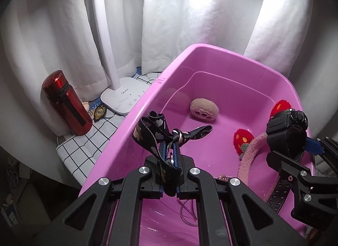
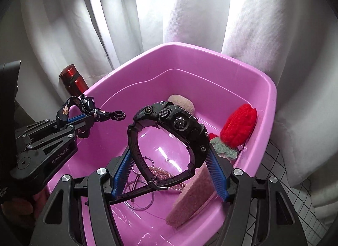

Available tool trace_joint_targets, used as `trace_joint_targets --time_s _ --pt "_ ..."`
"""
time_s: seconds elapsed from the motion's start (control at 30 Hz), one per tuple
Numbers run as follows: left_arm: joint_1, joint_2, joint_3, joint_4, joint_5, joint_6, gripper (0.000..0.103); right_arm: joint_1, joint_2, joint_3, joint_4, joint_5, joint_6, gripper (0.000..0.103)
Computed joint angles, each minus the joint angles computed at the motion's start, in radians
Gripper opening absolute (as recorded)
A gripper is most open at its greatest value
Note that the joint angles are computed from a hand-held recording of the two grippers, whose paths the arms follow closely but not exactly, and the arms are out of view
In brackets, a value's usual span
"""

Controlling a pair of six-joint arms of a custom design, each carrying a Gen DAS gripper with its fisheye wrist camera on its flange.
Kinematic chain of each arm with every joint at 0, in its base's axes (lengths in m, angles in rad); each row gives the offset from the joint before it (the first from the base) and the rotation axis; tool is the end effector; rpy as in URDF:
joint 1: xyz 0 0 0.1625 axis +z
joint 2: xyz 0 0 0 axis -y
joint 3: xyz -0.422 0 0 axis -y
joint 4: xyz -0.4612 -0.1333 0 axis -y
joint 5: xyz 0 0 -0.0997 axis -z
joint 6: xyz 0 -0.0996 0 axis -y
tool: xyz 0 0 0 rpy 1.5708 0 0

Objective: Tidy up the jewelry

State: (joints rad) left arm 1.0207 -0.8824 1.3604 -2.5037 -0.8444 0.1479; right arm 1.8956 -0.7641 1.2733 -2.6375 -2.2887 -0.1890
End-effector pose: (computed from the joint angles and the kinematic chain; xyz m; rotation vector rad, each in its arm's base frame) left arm -0.2481 -0.7861 0.2532 0.6277 2.3479 -0.7329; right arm 0.3296 -0.7666 0.2187 0.3555 -2.3533 0.7360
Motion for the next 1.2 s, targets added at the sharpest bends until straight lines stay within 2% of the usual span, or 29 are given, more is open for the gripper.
trace_joint_targets --time_s 0.1,0.17,0.2,0.23,0.47,0.9,1.2 --pt "-0.001 0.001 -0.003 -0.004 0.006 0.007 0.019 0.0 0.005 -0.008 0.023 -0.016 0.015 0.065" --pt "0.0 -0.002 -0.005 0.008 0.001 -0.001 0.041 0.003 0.009 -0.012 0.021 -0.032 0.019 0.066" --pt "0.001 -0.005 -0.006 0.02 -0.011 -0.008 0.046 0.004 0.009 -0.011 0.013 -0.034 0.016 0.066" --pt "-0.001 -0.007 -0.003 0.015 -0.005 -0.01 0.059 0.006 0.007 -0.007 -0.006 -0.034 0.006 0.066" --pt "-0.024 -0.02 0.035 -0.049 0.03 0.049 0.086 0.016 -0.014 0.021 -0.076 -0.038 -0.016 0.067" --pt "-0.055 -0.034 0.071 -0.062 0.106 0.056 0.088 0.027 -0.055 0.085 -0.128 -0.034 -0.019 0.067" --pt "-0.058 -0.048 0.08 -0.032 0.102 0.009 0.089 0.034 -0.078 0.118 -0.152 -0.035 -0.023 0.067"
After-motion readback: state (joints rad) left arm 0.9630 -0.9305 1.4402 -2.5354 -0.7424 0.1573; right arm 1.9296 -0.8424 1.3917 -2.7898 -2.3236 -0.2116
